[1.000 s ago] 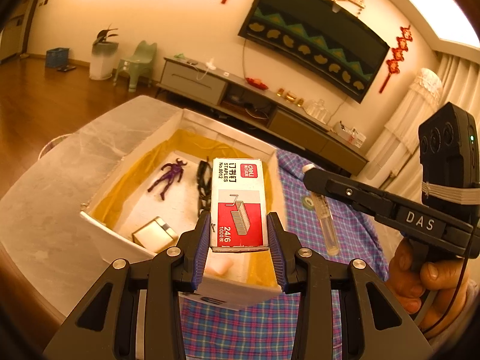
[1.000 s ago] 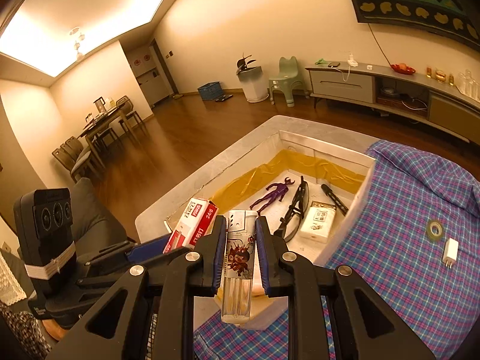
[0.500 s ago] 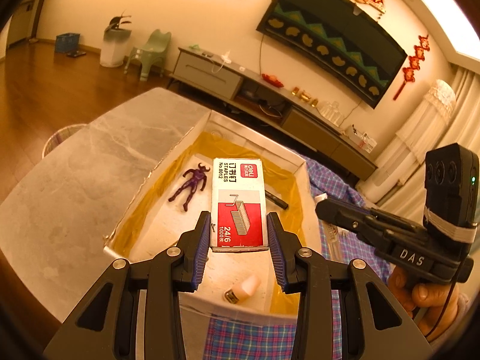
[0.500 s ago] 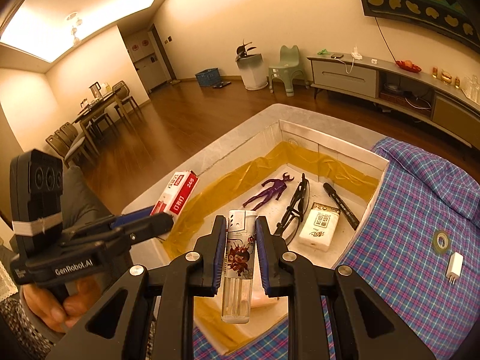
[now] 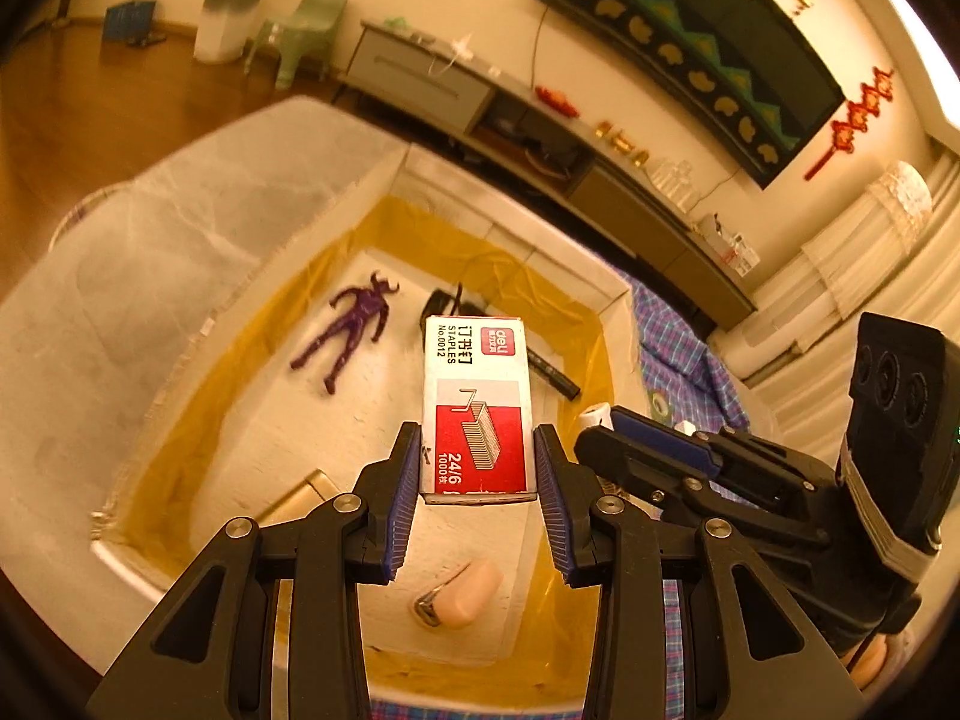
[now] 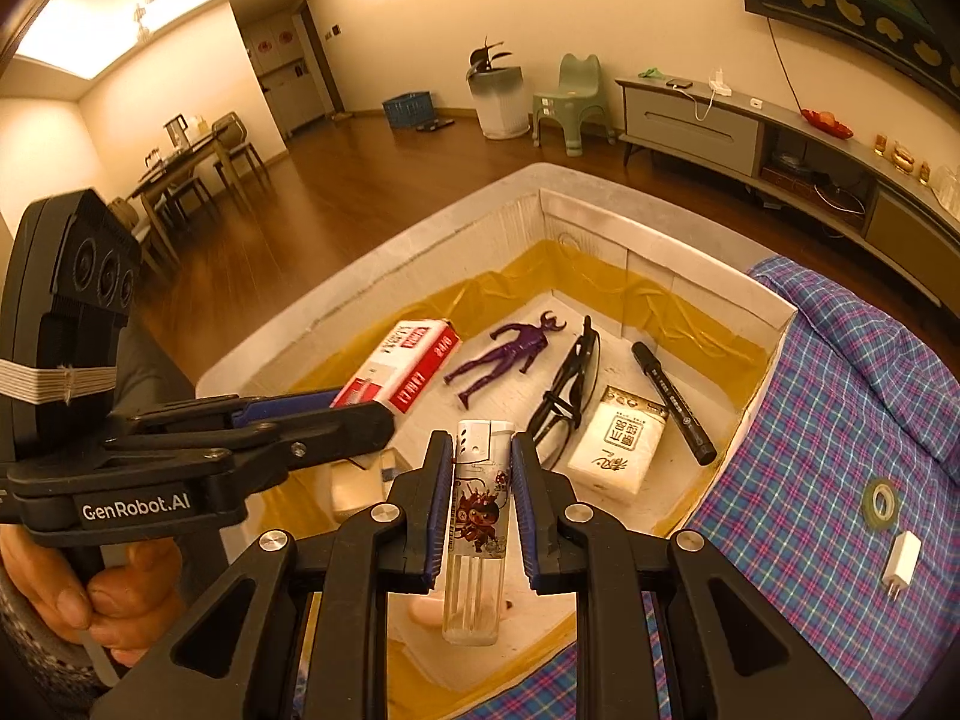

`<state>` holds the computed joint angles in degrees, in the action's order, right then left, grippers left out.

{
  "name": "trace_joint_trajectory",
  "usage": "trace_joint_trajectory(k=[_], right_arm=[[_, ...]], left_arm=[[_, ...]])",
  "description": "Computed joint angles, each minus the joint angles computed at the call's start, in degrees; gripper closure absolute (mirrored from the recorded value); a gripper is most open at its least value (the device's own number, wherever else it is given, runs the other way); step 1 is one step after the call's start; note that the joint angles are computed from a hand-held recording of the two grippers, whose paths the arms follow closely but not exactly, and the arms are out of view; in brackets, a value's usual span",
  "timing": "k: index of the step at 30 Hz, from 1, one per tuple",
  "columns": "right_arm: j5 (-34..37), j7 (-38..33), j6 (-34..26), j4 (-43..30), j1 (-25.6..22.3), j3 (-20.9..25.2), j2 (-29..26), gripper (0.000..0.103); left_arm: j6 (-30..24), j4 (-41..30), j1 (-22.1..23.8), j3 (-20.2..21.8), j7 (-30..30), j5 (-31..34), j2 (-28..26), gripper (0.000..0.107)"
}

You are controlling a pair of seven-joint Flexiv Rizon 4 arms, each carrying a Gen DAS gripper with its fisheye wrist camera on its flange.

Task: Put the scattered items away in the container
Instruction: 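Carry the staple box in the left tool while the right tool carries the lighter toward the box, then open the left tool to drop the staple box while the right tool releases the lighter into the box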

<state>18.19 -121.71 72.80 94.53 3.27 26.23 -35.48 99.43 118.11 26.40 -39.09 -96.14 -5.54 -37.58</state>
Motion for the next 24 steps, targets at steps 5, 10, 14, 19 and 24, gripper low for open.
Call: trace_joint_trajectory(k=[5,10,14,19,24], right_arm=[[-2.01,0.46,-1.44,-1.0,1.25,-1.54,-1.06,0.082],[-4.45,0.03,-2.75,-1.46,2.59,-2.73,-1.81,0.082],[-6.59,0.22,-3.67,-1.84,3.84,-4.0,-2.58,0.082],[-9.33,0.94,-4.78,-2.27,5.16,-5.69,-3.41,0.082],[-12.35,1.68,-6.01,-2.3,6.45,-7.49,-3.99,0.082]], left_arm=[[-4.37,-1.74,-4.04,4.0,-0.65,-3.98,0.41,0.068],[-7.6,-2.96,-7.54,7.72,0.35,-8.62,1.01,0.068],[-10.43,-4.23,-10.15,10.56,1.81,-11.83,1.35,0.068],[-13.02,-5.8,-14.19,15.34,3.04,-15.18,1.47,0.068],[-14.73,-6.96,-17.85,19.23,4.72,-17.77,1.62,0.068]])
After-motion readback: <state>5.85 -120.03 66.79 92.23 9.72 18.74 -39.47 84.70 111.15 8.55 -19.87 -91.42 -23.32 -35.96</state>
